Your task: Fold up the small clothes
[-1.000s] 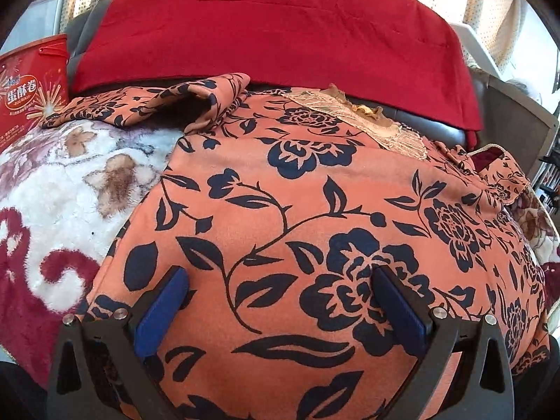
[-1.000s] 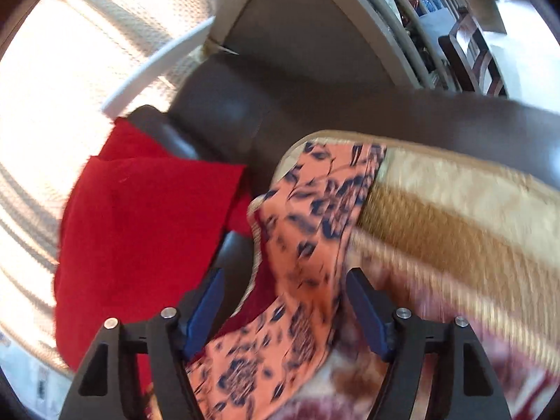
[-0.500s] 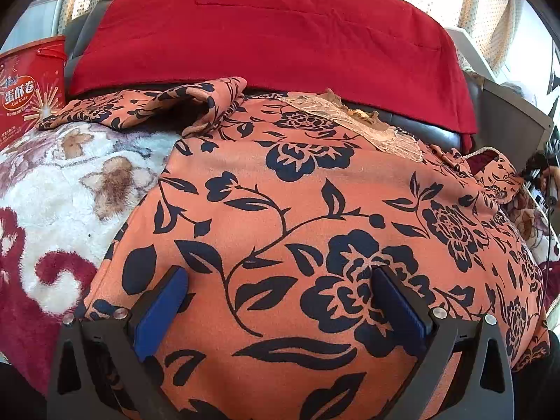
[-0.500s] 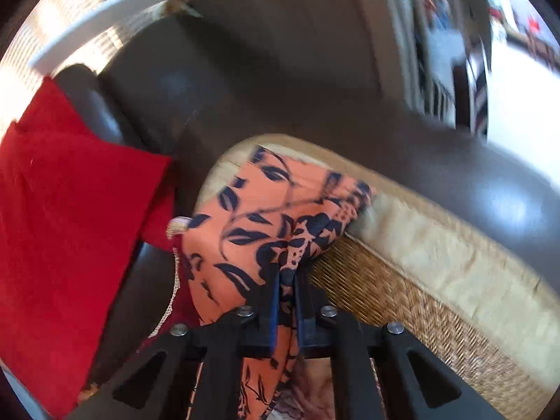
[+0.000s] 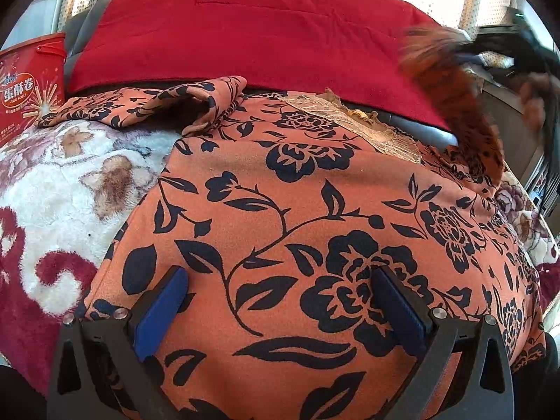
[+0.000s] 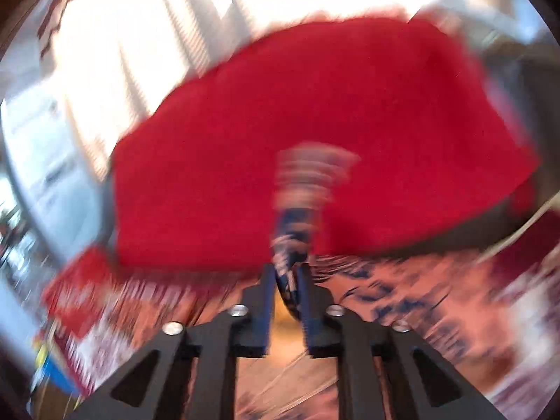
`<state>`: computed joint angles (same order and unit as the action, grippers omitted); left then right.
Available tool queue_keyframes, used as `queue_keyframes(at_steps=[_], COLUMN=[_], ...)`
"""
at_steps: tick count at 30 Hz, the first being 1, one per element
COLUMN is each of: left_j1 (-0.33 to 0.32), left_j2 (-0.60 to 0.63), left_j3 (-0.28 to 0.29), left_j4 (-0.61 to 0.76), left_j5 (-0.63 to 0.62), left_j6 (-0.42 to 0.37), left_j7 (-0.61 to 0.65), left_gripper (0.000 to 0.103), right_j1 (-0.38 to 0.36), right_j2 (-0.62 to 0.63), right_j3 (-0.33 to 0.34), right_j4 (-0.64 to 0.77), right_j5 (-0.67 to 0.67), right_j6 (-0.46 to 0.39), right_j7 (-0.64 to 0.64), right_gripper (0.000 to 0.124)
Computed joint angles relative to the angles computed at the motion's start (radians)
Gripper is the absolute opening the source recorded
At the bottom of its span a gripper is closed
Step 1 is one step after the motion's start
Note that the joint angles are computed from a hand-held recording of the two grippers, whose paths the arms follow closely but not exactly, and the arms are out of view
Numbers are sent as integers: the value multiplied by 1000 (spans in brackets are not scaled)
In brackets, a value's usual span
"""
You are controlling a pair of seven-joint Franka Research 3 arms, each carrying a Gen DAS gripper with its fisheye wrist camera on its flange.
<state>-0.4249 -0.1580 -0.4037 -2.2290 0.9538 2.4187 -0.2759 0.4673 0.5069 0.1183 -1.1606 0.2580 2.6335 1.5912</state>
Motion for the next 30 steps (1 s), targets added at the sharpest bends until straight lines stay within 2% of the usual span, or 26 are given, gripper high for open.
queue_keyframes(at_steps=[1,2,4,5,7,9,12,14,15,17,18,19,21,22,24,26,28,29,30], left_j1=[0,0,1,2,-1,7,69,129,145,150,143,130,137,144,153,158,170,174,152], left_j2=[-3,-7,-17,-23,-43,-71,-129,-119,-88,2,52,109,203,255,338,377,417,427,427], left_j3=[3,5,11,13,23,23,20,38,62,105,128,150,156,151,145,140,125,121,147], left_j4=[-4,-8,-18,-22,-30,-41,-52,-30,-7,72,110,157,234,288,374,412,455,476,496], left_j5=[-3,-7,-25,-40,-106,-134,-78,-40,-62,-172,-255,-387,-560,-633,-720,-777,-850,-873,-843], left_j6=[9,18,37,45,63,91,222,361,436,496,523,527,555,536,509,493,442,399,342], left_j7=[5,10,28,41,96,98,0,-53,-28,107,198,315,457,512,559,581,607,625,603], left_gripper=[103,103,103,103,103,103,103,103,103,103,103,103,102,100,87,79,51,29,18], right_j1=[27,61,86,103,89,93,89,40,10,-60,-83,-94,-108,-116,-129,-146,-156,-157,-163], right_j2=[29,64,67,37,-23,-111,-207,-230,-235,-224,-228,-224,-217,-216,-217,-221,-222,-220,-230], right_j3=[-1,-18,-50,-79,-78,-101,-133,-104,-82,-14,12,24,42,51,67,87,100,102,105], right_j4=[7,15,-30,-95,-194,-320,-476,-533,-550,-575,-591,-587,-582,-579,-586,-591,-596,-591,-604], right_j5=[-25,-66,-109,-145,-159,-216,-315,-281,-240,-90,-26,13,75,107,170,243,305,328,356], right_j6=[-63,-132,-139,-107,-33,49,152,156,145,156,199,205,208,212,225,237,245,245,246], right_j7=[7,36,95,144,159,182,254,236,213,134,90,65,12,-14,-65,-121,-171,-187,-211], right_gripper=[49,63,63,63,66,71,88,89,89,89,89,90,92,92,92,92,92,92,92])
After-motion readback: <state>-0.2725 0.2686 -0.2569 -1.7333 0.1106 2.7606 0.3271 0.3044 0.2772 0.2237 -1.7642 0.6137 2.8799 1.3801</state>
